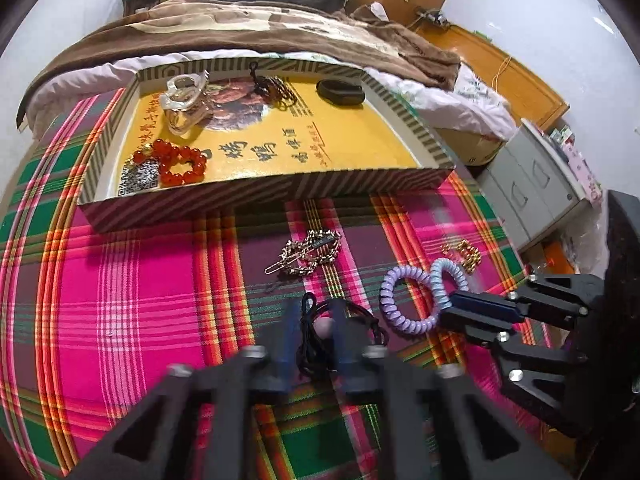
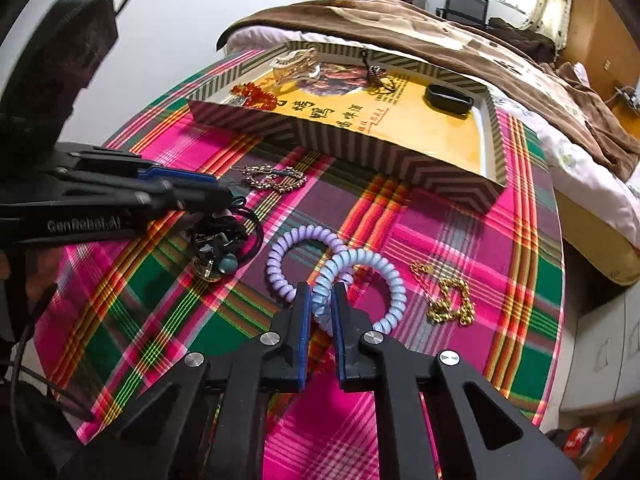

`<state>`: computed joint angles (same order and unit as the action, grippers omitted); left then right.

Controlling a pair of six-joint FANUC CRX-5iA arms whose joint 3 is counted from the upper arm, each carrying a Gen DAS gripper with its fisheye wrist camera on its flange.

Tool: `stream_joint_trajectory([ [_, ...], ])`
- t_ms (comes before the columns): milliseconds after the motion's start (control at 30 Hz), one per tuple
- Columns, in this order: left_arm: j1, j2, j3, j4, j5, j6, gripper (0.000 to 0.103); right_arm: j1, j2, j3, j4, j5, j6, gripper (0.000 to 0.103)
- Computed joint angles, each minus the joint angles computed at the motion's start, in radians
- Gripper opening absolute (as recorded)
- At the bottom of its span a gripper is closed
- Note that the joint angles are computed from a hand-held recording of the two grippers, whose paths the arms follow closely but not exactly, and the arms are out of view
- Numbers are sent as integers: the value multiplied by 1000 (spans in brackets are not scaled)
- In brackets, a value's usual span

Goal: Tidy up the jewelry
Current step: 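Carry the black hair tie with the left gripper while the right gripper carries the coils to the tray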

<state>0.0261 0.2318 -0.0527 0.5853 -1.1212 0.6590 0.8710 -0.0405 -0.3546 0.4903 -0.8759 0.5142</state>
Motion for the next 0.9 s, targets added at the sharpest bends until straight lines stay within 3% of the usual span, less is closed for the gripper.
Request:
stream_joint_trajectory([
  [33,-5,7,7,-10,-6,3,44,3,-11,-15,18,11,-27,10],
  [300,-31,8,16,-54,20,26,43,32,-118,-136,140,72,-246,10],
  [433,-45,18,31,-60,-4,6,19,50,-166,-192,205,83,-355,10],
  [533,-58,4,20,-74,22,-4,18,65,-193,-221,248,83,-416,10],
  [600,-49,-2,7,-37,12,-20,5,74,-204,-232,269,76,-442,10],
  [900,10,-56,-44,112,-31,-85,5,85,-245,-283,323,85,-535,10],
])
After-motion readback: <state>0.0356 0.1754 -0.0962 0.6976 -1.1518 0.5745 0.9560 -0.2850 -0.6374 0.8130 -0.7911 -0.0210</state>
